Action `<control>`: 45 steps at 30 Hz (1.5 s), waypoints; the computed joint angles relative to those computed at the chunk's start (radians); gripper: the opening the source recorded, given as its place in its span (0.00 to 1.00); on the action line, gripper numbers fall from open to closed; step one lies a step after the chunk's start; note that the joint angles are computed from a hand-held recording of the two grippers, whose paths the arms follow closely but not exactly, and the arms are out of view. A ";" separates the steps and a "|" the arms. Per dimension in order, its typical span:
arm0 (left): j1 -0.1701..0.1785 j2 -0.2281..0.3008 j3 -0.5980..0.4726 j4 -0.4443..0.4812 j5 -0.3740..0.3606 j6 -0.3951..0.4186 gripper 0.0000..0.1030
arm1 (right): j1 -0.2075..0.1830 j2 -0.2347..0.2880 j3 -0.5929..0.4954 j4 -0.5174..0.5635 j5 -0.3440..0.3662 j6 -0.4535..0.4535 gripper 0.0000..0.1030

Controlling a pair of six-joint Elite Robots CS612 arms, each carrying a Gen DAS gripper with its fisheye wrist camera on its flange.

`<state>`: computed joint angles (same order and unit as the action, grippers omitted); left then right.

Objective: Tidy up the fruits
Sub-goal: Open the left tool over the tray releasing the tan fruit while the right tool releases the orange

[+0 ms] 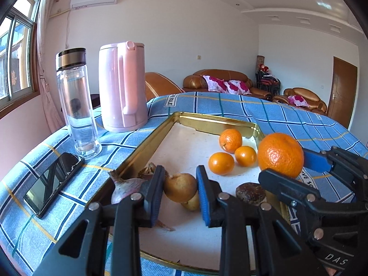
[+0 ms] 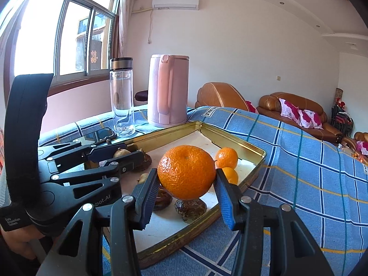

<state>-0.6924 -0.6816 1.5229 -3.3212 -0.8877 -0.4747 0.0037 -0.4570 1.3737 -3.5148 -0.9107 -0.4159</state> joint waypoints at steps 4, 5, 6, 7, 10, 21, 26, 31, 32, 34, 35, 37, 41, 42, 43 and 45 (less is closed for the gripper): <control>0.008 -0.002 0.004 0.025 -0.013 -0.021 0.29 | 0.006 0.000 -0.006 0.034 -0.005 -0.008 0.49; 0.009 -0.003 0.005 0.030 -0.015 -0.024 0.29 | 0.007 0.000 -0.008 0.036 -0.004 -0.005 0.49; 0.010 -0.004 0.006 0.031 -0.018 -0.024 0.29 | 0.007 0.001 -0.010 0.042 -0.003 -0.007 0.49; 0.010 -0.004 0.006 0.034 -0.018 -0.022 0.29 | 0.008 -0.001 -0.009 0.052 -0.005 -0.013 0.49; 0.013 -0.006 0.005 0.057 -0.031 -0.029 0.29 | 0.012 -0.004 -0.013 0.092 -0.013 -0.033 0.49; 0.013 -0.009 0.000 0.097 -0.037 -0.022 0.29 | 0.017 -0.017 -0.026 0.273 -0.007 -0.108 0.49; 0.013 -0.013 0.007 0.093 -0.038 -0.025 0.31 | 0.015 -0.019 -0.019 0.267 0.000 -0.115 0.53; 0.008 -0.018 0.017 0.071 -0.029 -0.021 0.49 | 0.009 -0.018 -0.011 0.222 -0.001 -0.084 0.57; 0.008 -0.019 0.018 0.069 -0.028 -0.020 0.54 | 0.007 -0.018 -0.007 0.208 -0.002 -0.075 0.58; 0.002 -0.021 0.021 0.067 -0.005 -0.021 0.65 | 0.004 -0.017 0.000 0.172 -0.011 -0.053 0.61; -0.002 -0.021 0.022 0.068 0.019 -0.024 0.77 | 0.002 -0.018 0.005 0.155 -0.015 -0.042 0.62; -0.008 -0.022 0.030 0.038 0.051 -0.019 0.88 | 0.000 -0.019 0.014 0.116 -0.039 -0.022 0.64; -0.017 -0.026 0.042 -0.028 0.076 0.004 0.98 | -0.004 -0.024 0.035 0.038 -0.097 0.022 0.67; -0.020 -0.027 0.044 -0.045 0.083 0.015 0.98 | -0.008 -0.027 0.041 0.019 -0.101 0.034 0.67; -0.023 -0.027 0.044 -0.058 0.089 0.025 0.99 | -0.011 -0.030 0.048 -0.006 -0.107 0.048 0.68; -0.028 -0.028 0.046 -0.083 0.098 0.043 1.00 | -0.016 -0.035 0.064 -0.067 -0.125 0.069 0.70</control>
<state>-0.7208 -0.7098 1.5690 -3.4037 -0.7899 -0.4319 -0.0127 -0.4922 1.4380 -3.5822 -1.0360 -0.3464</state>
